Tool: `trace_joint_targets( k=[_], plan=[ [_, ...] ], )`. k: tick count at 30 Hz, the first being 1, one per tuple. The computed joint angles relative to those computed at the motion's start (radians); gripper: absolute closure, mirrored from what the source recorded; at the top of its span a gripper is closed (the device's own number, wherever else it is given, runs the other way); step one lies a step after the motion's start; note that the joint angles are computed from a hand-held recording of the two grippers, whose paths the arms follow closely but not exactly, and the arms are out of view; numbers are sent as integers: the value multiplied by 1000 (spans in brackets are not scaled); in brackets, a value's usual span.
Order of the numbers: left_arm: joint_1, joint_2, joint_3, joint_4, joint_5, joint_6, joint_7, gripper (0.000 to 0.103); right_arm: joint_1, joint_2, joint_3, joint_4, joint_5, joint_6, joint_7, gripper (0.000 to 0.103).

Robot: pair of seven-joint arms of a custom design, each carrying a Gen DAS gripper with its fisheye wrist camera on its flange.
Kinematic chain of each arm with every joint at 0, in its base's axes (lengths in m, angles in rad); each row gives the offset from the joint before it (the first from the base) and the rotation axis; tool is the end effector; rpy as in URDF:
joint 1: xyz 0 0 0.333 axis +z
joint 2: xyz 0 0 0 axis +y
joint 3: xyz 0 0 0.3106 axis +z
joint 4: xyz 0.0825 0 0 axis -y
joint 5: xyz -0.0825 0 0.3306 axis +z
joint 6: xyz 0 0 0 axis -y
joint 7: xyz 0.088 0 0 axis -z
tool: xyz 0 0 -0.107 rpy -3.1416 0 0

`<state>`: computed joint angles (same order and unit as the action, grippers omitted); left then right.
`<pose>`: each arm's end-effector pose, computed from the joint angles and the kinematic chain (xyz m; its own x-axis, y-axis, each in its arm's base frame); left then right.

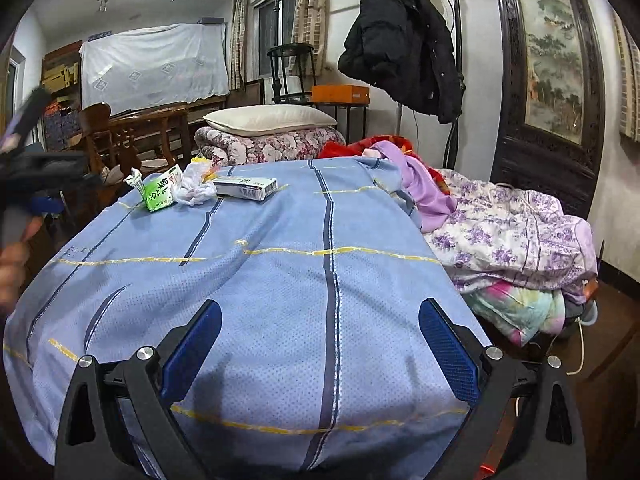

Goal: Collect trash
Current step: 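Move both grippers back over the bed toward the green box and wrappers, then grasp the green drink carton with the left gripper while the right grasps the white medicine box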

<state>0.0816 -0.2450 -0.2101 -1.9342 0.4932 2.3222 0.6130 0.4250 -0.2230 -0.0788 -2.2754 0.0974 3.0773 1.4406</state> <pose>0.4744 -0.0665 0.6627 0.5206 -0.8473 0.1049 -0.5648 -0.4339 -0.7019 0.4555 0.1521 0.5930 0.3622 -0.9321 0.0075 -0.4817 -0.1941 -0.8546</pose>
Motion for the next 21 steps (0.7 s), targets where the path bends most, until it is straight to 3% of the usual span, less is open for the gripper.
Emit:
trace_joint_targets(
  k=[5, 8, 11, 12, 16, 18, 20, 21],
  plan=[
    [-9, 169, 30, 158, 22, -21, -27, 7, 45, -2, -37, -9, 49, 14, -28, 6],
    [-27, 223, 63, 190, 32, -9, -63, 7, 65, 17, -58, 27, 102, -55, -70, 6],
    [-58, 283, 84, 242, 106, -84, -84, 7, 54, 41, -54, 67, 181, -122, -107, 6],
    [-63, 295, 94, 257, 81, -98, -70, 7, 55, 49, -61, 82, 225, -146, -128, 6],
    [-56, 264, 127, 200, 55, -15, -115, 7, 36, 59, -40, 89, 328, -152, -186, 6],
    [-44, 252, 136, 172, 6, 33, -108, 21, -4, 63, 2, 85, 291, -145, -161, 5],
    [-27, 225, 143, 116, -37, 124, -102, 52, -28, 68, 27, 85, 267, -139, -145, 5],
    [-19, 208, 145, 83, -43, 176, -110, 62, -34, 69, 34, 85, 264, -138, -143, 5]
  ],
)
